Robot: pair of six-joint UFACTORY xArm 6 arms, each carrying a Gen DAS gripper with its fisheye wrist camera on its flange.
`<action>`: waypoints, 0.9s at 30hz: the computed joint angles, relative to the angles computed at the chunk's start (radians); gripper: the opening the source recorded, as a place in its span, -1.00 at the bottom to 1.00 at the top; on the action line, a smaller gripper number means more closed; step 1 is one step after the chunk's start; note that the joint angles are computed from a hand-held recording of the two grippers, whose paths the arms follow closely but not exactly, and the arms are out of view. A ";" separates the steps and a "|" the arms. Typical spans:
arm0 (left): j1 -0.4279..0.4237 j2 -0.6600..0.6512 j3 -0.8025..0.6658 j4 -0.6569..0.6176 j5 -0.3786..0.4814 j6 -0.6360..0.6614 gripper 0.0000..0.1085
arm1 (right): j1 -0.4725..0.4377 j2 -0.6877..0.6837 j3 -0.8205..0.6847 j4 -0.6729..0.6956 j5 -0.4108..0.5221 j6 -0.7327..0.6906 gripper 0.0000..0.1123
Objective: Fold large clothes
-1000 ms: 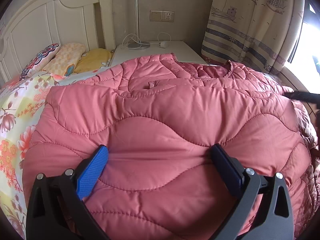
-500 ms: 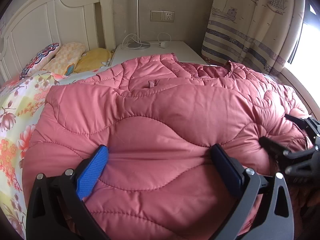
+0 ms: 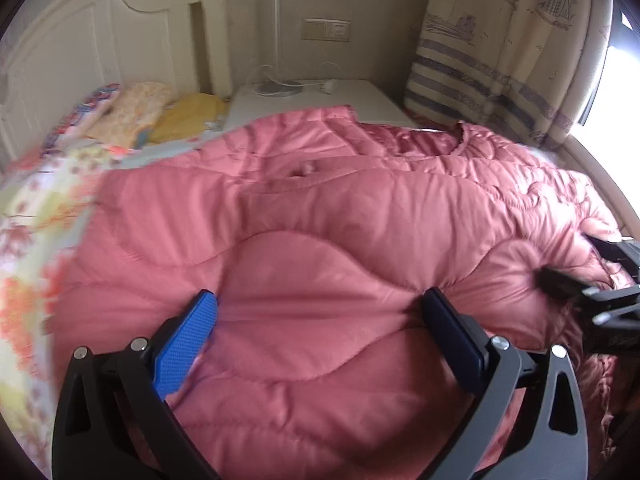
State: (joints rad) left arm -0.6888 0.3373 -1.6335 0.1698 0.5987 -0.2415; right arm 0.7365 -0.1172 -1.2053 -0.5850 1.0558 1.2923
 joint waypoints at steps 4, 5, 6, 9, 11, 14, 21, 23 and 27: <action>0.003 -0.238 0.254 0.066 -0.125 -0.053 0.86 | 0.138 -0.118 0.011 -0.111 0.066 0.109 0.74; 0.006 -0.292 0.311 0.115 -0.136 -0.085 0.86 | 0.190 -0.134 0.003 -0.135 0.115 0.115 0.75; 0.013 -0.331 0.355 0.168 -0.138 -0.132 0.86 | 0.227 -0.138 -0.005 -0.147 0.157 0.119 0.75; 0.024 -0.386 0.440 0.152 -0.118 -0.177 0.86 | 0.286 -0.143 0.014 -0.107 0.203 0.111 0.75; 0.024 -0.375 0.452 0.122 -0.082 -0.168 0.86 | 0.280 -0.120 0.032 -0.035 0.219 0.103 0.75; 0.009 -0.308 0.415 0.171 0.013 -0.171 0.86 | 0.243 -0.121 0.116 0.046 0.127 0.111 0.76; 0.015 -0.488 0.550 0.126 -0.056 -0.171 0.86 | 0.364 -0.182 0.081 -0.031 0.218 0.196 0.75; -0.003 -0.552 0.612 0.091 -0.070 -0.146 0.86 | 0.421 -0.191 0.071 -0.060 0.245 0.228 0.75; -0.066 -0.577 0.687 0.161 -0.030 -0.144 0.86 | 0.463 -0.161 0.086 -0.006 0.253 0.223 0.75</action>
